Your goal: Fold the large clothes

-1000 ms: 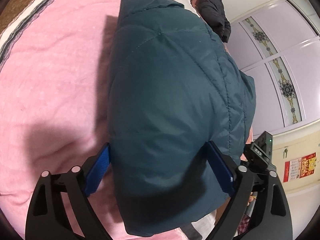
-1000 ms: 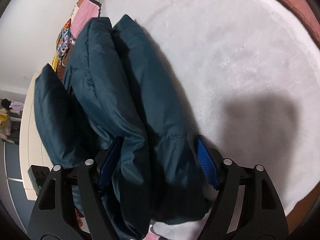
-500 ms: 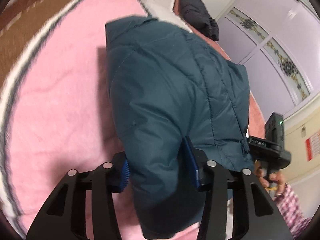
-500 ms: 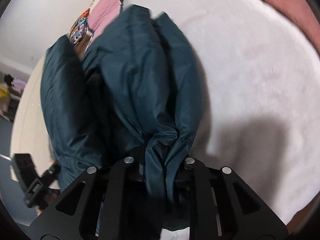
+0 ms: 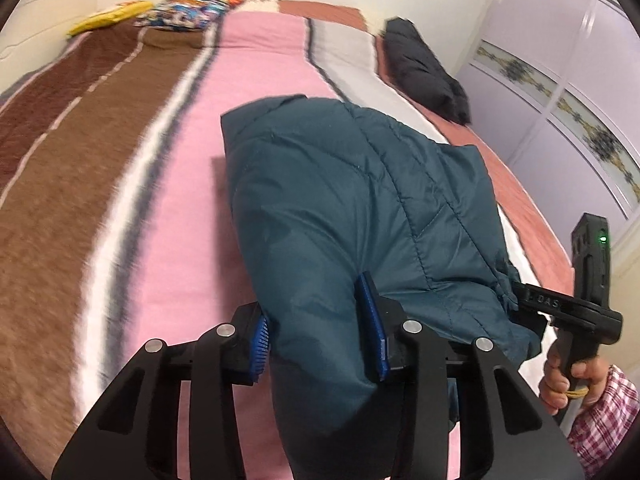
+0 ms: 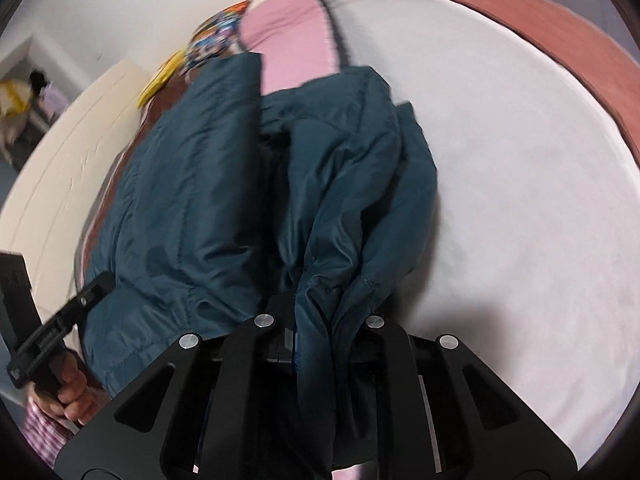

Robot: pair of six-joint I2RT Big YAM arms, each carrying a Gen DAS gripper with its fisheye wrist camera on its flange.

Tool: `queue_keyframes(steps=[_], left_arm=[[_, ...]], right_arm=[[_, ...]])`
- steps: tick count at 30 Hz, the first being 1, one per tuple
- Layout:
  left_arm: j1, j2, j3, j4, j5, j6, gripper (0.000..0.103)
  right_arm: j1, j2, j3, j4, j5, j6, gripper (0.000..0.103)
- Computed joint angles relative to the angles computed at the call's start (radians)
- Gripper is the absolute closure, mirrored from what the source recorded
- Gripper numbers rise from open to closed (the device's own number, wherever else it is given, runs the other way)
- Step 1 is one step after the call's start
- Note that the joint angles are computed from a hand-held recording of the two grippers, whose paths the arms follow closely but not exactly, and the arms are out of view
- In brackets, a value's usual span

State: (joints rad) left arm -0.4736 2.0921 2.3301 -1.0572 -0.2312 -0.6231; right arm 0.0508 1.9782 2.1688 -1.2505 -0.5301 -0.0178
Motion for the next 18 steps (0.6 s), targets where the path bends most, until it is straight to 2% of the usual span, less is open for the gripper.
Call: queue_keyframes(steps=[4, 7, 14, 18], left_arm=[[0.050, -0.047, -0.090, 0.044, 0.007, -0.014, 0.064], [0.076, -0.076, -0.156, 0.081, 0.007, -0.013, 0.064], [0.092, -0.112, -0.249, 0.147, 0.038, -0.033, 0.063], [0.089, -0.111, -0.248, 0.141, 0.039, -0.052, 0.062]], right_arm=[[0.065, 0.054, 0.071, -0.022, 0.042, -0.005, 0.089], [0.095, 0.053, 0.060, -0.009, 0.074, -0.019, 0.089], [0.094, 0.143, 0.185, -0.071, 0.113, -0.039, 0.089], [0.083, 0.145, 0.186, -0.092, 0.113, -0.030, 0.088]])
